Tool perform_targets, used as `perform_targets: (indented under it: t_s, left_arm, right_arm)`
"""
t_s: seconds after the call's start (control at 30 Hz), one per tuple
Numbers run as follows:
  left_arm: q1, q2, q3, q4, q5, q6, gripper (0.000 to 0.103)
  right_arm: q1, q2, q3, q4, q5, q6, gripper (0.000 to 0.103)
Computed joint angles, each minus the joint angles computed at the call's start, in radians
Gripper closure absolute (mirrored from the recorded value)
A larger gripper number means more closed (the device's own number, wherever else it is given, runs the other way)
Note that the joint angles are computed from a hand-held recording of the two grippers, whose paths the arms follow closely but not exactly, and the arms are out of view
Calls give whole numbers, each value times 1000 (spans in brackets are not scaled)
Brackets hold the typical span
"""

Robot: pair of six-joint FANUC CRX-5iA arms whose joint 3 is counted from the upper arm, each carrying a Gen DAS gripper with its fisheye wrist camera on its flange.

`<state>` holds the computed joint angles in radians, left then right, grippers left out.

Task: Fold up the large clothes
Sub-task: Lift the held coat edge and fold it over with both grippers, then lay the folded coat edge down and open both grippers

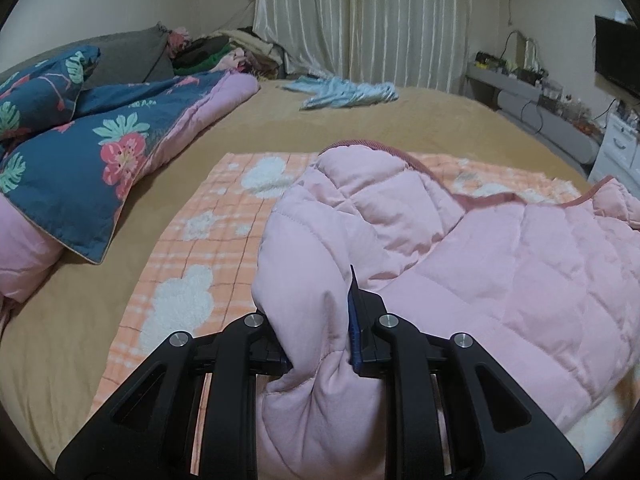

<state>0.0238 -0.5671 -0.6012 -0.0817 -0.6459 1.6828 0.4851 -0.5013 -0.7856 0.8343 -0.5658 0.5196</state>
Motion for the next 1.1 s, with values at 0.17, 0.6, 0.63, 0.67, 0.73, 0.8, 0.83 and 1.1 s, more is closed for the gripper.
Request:
perform_targets:
  t_s: [0.17, 0.6, 0.63, 0.67, 0.73, 0.8, 0.83, 1.1]
  left_arm:
    - [-6, 82, 27, -30, -9, 35, 89]
    - [-31, 248, 107, -88, -11, 110, 86]
    - [-35, 256, 113, -96, -12, 116, 85]
    - [-36, 261, 116, -98, -10, 117, 85]
    - [-35, 265, 117, -93, -11, 114, 84]
    - [-34, 265, 122, -92, -22, 113, 82]
    - [-36, 262, 126, -95, -31, 118, 81]
    - [-75, 202, 143, -156, -104, 157, 24]
  right_arm:
    - [-25, 111, 50, -55, -9, 35, 84]
    - [-72, 280, 114, -94, -13, 50, 79]
    - [-77, 284, 110, -84, -8, 43, 78]
    - [-79, 288, 108, -72, -8, 34, 76]
    - [-83, 296, 109, -75, -9, 32, 73]
    - [-84, 294, 113, -90, -16, 31, 68]
    - [-85, 289, 117, -108, -22, 28, 65]
    - [-111, 120, 61, -211, 16, -19, 7]
